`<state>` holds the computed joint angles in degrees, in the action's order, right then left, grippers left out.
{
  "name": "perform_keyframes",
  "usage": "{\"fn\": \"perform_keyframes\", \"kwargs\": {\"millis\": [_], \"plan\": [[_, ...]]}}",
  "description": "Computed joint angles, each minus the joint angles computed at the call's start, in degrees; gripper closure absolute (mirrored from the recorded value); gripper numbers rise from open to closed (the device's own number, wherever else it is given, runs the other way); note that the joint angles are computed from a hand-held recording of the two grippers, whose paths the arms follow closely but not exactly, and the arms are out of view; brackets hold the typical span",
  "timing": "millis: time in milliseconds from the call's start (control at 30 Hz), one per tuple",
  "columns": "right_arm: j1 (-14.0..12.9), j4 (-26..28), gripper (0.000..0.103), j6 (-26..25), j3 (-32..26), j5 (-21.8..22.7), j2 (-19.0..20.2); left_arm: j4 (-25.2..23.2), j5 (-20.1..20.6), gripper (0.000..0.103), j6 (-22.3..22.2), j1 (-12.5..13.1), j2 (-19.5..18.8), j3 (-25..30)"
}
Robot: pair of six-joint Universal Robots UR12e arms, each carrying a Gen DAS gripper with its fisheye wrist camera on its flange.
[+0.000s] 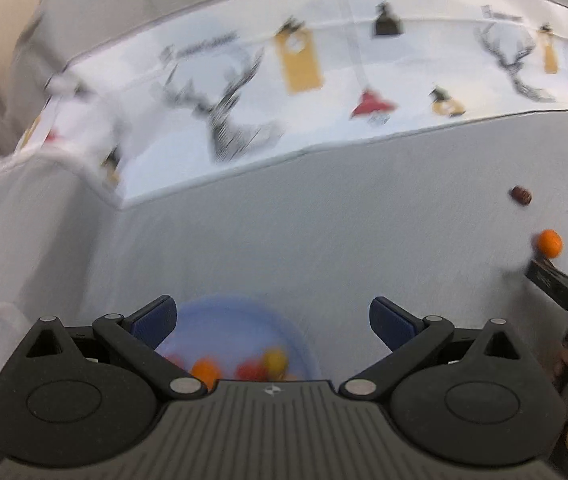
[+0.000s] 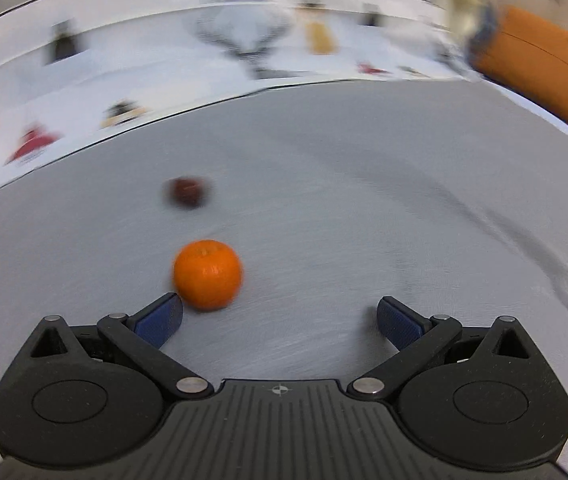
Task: Organize fruits
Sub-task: 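Grasp the red date with the left tool while the right tool grasps the mandarin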
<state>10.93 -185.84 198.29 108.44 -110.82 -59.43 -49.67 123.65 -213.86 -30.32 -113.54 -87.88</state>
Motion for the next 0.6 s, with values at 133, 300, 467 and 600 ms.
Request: {"fn": "perform_keyframes", "kwargs": {"millis": [133, 300, 467, 600], "plan": [[-0.6, 1.7, 0.001, 4.2, -0.1, -3.8, 0.0, 8.9, -1.8, 0.000, 12.6, 0.1, -6.2, 4.2], [-1.4, 0.5, 0.001, 3.9, -0.9, -4.5, 1.0, 12.5, -12.5, 0.000, 18.4, 1.4, -13.7, 12.7], [-3.3, -5.1, 0.001, -9.1, -0.6, 10.3, 1.6, 13.5, -13.2, 0.000, 24.5, 1.1, -19.5, 19.2], [-3.3, -4.7, 0.001, -7.2, -3.1, 5.5, 3.3, 13.9, -15.5, 0.000, 27.7, 1.4, -22.3, 22.5]]}}
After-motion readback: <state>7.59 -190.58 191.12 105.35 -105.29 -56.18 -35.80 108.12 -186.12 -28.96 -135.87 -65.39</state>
